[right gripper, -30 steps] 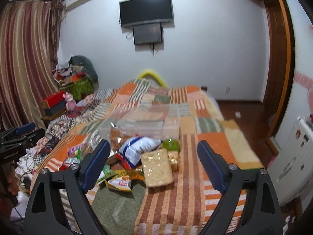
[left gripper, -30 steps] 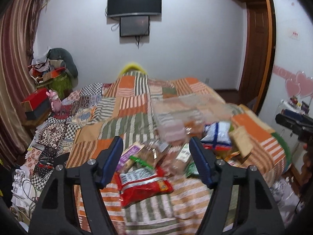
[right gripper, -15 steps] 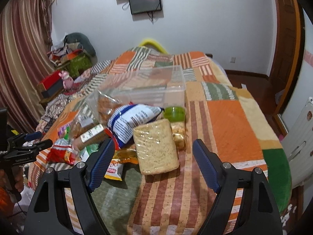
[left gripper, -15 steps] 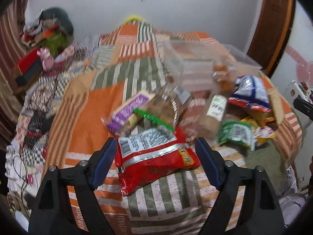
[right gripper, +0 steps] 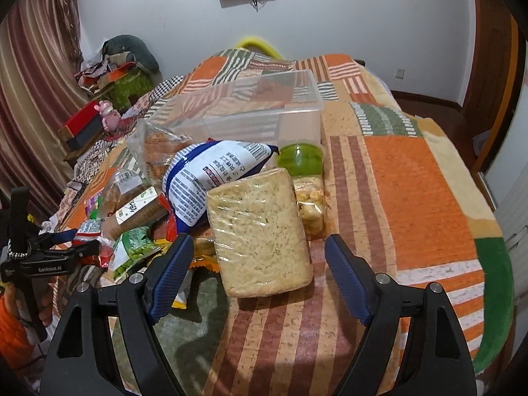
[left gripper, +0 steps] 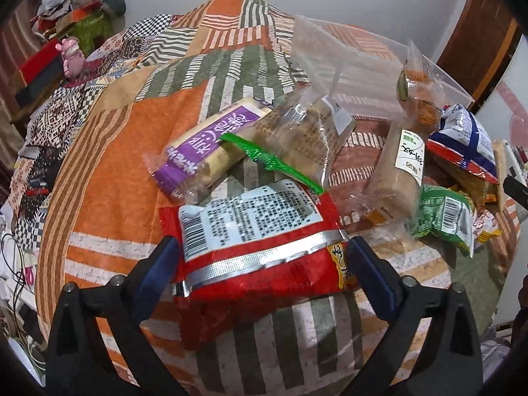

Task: Organize snacks
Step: 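Grasp the red chip bag with the left tool while the right tool grasps the wrapped bread loaf, then lift and carry the chip bag and bread loaf over the clear plastic box with both tools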

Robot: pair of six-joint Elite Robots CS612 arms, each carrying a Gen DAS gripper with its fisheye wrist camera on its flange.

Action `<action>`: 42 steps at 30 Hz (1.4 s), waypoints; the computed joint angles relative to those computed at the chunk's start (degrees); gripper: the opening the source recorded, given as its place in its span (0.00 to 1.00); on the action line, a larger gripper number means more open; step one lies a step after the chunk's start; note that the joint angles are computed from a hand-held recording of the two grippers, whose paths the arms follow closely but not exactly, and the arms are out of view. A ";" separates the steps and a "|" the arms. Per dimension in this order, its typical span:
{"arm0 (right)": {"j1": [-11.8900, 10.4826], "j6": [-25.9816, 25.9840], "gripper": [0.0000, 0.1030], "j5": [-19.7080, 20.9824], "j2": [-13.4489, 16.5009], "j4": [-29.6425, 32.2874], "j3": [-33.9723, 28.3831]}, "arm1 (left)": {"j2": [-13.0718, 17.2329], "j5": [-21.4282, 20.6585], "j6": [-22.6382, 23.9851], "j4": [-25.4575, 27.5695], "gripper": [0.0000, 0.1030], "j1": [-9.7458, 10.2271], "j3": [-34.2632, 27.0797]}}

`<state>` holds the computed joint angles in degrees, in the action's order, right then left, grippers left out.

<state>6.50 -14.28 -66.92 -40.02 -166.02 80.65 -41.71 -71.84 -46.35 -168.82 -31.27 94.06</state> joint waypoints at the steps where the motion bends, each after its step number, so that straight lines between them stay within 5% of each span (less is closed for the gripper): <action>1: 0.07 -0.11 0.77 -0.10 0.08 0.20 -0.14 | 0.19 0.20 0.14 0.53 1.00 -0.04 -0.36; 7: 0.55 -0.70 0.75 -1.36 0.75 1.84 -1.18 | 1.25 1.35 0.35 -0.08 1.00 -0.05 -1.39; 11: 0.54 -0.75 0.63 -1.27 0.99 2.65 -1.56 | 1.65 2.57 -0.01 -0.82 0.98 -0.15 -1.39; 19: 0.62 -0.79 0.55 -2.18 0.47 1.31 -0.87 | 0.31 2.50 1.36 -1.52 0.74 -0.48 0.20; 31: 0.00 0.41 0.52 -0.65 -0.68 -1.01 0.60 | -3.23 5.66 -1.12 -3.60 0.74 -1.59 4.05; 42: -0.66 1.71 0.51 1.28 -1.46 -6.66 1.34 | -5.80 11.32 3.70 -9.72 0.74 -3.14 4.58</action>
